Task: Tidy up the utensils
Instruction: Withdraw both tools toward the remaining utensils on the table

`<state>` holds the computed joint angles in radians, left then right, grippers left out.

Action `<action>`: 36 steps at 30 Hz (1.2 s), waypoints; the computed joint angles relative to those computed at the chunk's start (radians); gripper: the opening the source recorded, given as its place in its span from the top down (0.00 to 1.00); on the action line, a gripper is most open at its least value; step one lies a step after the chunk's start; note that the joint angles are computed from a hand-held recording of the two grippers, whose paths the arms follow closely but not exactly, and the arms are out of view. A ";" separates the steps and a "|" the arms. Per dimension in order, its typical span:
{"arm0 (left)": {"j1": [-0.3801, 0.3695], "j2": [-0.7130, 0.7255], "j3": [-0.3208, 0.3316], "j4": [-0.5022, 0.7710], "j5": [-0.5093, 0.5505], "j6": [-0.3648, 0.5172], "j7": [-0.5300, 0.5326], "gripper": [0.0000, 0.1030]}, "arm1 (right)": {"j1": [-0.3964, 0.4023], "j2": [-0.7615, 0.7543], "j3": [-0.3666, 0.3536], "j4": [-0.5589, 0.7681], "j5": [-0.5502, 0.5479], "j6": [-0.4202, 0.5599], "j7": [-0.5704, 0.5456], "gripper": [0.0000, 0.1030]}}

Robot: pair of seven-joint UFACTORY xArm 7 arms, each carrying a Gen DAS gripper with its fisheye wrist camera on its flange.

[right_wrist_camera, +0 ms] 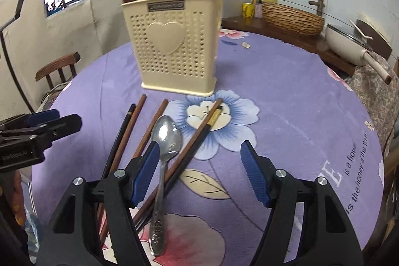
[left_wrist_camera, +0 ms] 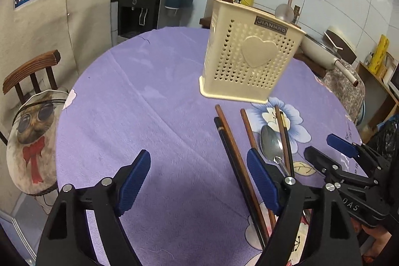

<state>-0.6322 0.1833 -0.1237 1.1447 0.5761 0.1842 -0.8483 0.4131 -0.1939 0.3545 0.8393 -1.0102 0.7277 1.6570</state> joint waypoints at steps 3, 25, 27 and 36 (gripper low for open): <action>-0.003 -0.004 0.005 -0.011 0.007 0.001 -0.014 0.26 | 0.005 0.045 -0.014 0.034 0.005 -0.047 -0.080 0.41; 0.032 -0.014 -0.021 -0.034 -0.065 -0.003 0.036 0.27 | 0.061 0.260 -0.158 0.206 0.240 -0.119 -0.571 0.50; 0.031 -0.013 -0.021 -0.034 -0.074 -0.005 0.044 0.27 | 0.059 0.258 -0.161 0.203 0.255 -0.128 -0.580 0.50; 0.014 0.001 -0.020 -0.018 -0.084 0.010 0.067 0.27 | 0.071 0.286 -0.167 0.240 0.283 -0.111 -0.563 0.63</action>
<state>-0.6187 0.1846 -0.1436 1.1268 0.4925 0.1946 -0.7818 0.4845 0.0920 0.1880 1.0794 -0.7276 0.6172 1.0940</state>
